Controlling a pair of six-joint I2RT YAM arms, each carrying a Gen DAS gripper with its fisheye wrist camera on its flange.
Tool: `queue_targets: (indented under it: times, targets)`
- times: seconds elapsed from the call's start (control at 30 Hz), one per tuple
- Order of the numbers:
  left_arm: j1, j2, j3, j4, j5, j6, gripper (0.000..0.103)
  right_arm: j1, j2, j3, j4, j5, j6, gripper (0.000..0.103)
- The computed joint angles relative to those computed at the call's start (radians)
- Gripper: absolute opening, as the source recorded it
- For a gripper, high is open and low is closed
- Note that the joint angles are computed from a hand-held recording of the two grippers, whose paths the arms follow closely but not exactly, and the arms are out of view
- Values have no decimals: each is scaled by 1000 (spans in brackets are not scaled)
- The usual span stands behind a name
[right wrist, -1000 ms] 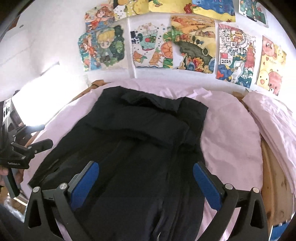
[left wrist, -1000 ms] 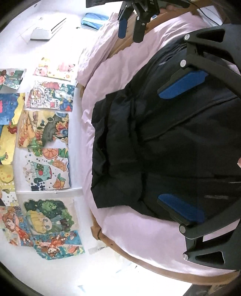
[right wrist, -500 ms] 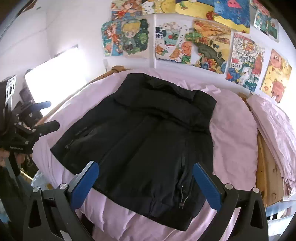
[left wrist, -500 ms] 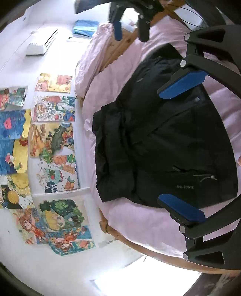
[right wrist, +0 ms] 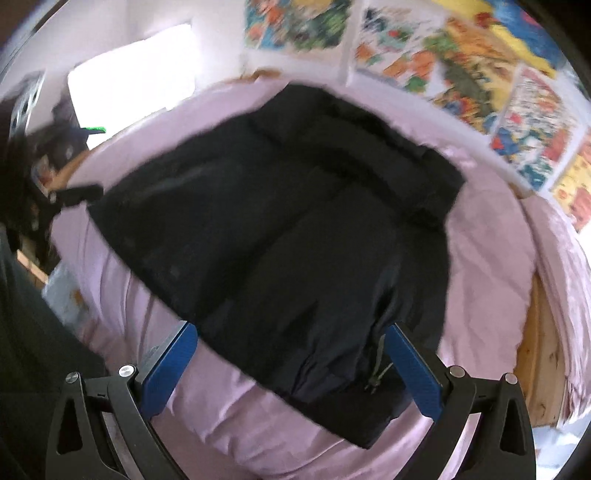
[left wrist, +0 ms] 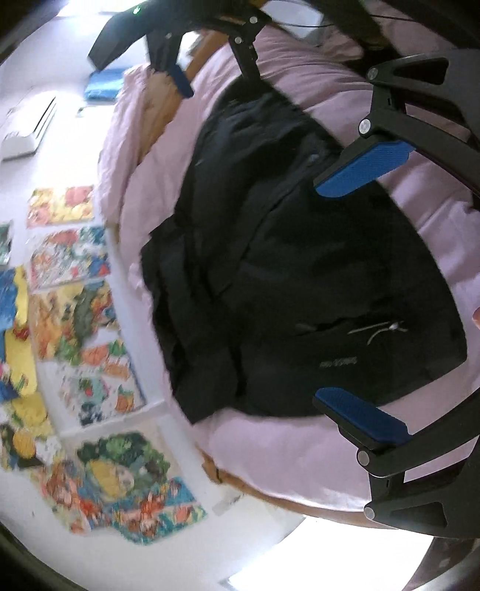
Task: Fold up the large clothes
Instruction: 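Grasp the jacket hem with the left tool while the right tool grasps the hem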
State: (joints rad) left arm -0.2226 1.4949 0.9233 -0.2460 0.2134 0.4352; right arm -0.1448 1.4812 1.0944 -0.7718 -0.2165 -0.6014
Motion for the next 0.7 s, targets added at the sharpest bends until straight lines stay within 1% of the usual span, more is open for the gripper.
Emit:
queue_targets:
  times: [0.1,0.23,0.37,0.43,0.53,0.63,0.7]
  targets:
    - [4,23,-34,-6,27,102,101,34,13,-50,9,57,-76,103]
    - [-13,55,-84,-3,16,223,102,72,1,-165,104,168,-181,103]
    - [-32,100,-113,17,-19,281,102,61,36,-218,156,233,-220,103]
    - [-38,127,-124,30,-46,306,102,57,50,-245,201,268,-228,103]
    - [-65,149,-135,49,-93,316,102,52,93,-252,224,311,-211,103]
    - [-85,164,-174,113,-168,352,102,52,141,-268,260,366,-204,103]
    - [-100,181,-209,190,-234,378,102,58,148,-300,304,400,-217,103]
